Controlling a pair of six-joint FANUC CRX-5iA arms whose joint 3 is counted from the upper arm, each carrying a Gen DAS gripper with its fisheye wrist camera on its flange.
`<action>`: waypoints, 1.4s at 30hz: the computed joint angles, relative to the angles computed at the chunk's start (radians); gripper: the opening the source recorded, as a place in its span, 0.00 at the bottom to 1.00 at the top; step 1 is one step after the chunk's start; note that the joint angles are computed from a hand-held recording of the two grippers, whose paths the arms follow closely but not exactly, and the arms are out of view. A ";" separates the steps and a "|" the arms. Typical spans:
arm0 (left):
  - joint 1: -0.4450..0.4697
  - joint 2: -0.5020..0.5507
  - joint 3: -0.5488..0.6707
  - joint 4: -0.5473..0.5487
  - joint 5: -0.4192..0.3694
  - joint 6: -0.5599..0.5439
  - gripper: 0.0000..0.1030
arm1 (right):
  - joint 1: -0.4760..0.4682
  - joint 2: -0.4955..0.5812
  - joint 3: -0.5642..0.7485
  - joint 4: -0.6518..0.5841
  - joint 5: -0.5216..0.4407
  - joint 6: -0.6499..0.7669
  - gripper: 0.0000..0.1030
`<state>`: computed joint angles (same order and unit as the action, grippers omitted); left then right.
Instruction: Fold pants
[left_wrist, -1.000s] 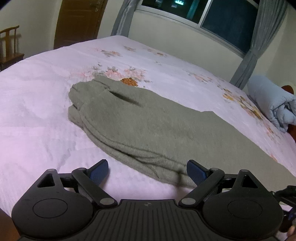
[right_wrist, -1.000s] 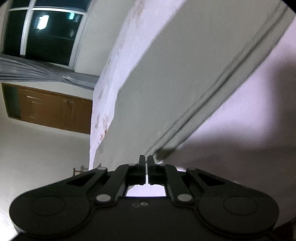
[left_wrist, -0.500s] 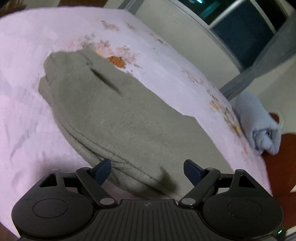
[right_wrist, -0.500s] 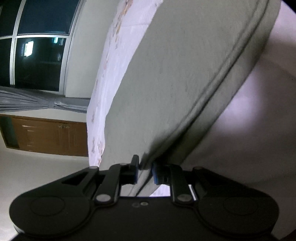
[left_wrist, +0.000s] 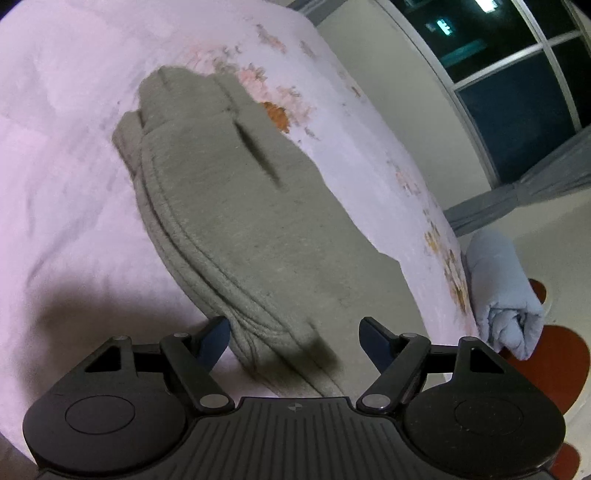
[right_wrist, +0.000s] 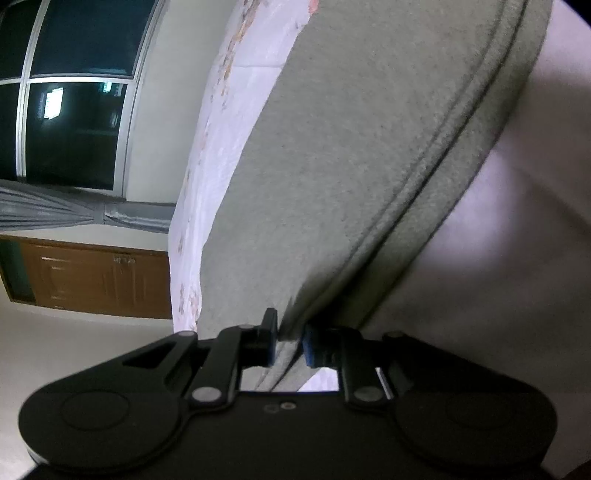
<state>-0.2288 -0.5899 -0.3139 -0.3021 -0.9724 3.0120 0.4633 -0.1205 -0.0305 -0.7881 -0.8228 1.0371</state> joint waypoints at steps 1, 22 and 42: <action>-0.012 0.000 0.003 -0.007 -0.003 0.008 0.75 | -0.003 0.002 0.003 -0.003 -0.003 0.001 0.07; 0.002 -0.054 -0.107 0.046 0.154 0.190 0.69 | -0.021 0.012 0.015 -0.030 -0.020 0.015 0.08; -0.093 -0.062 -0.080 -0.119 0.133 0.260 0.20 | -0.009 -0.008 0.025 -0.011 0.004 0.120 0.00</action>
<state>-0.3213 -0.6520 -0.3941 -0.4212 -0.8394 3.2724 0.4540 -0.1283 -0.0059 -0.7989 -0.8183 1.1568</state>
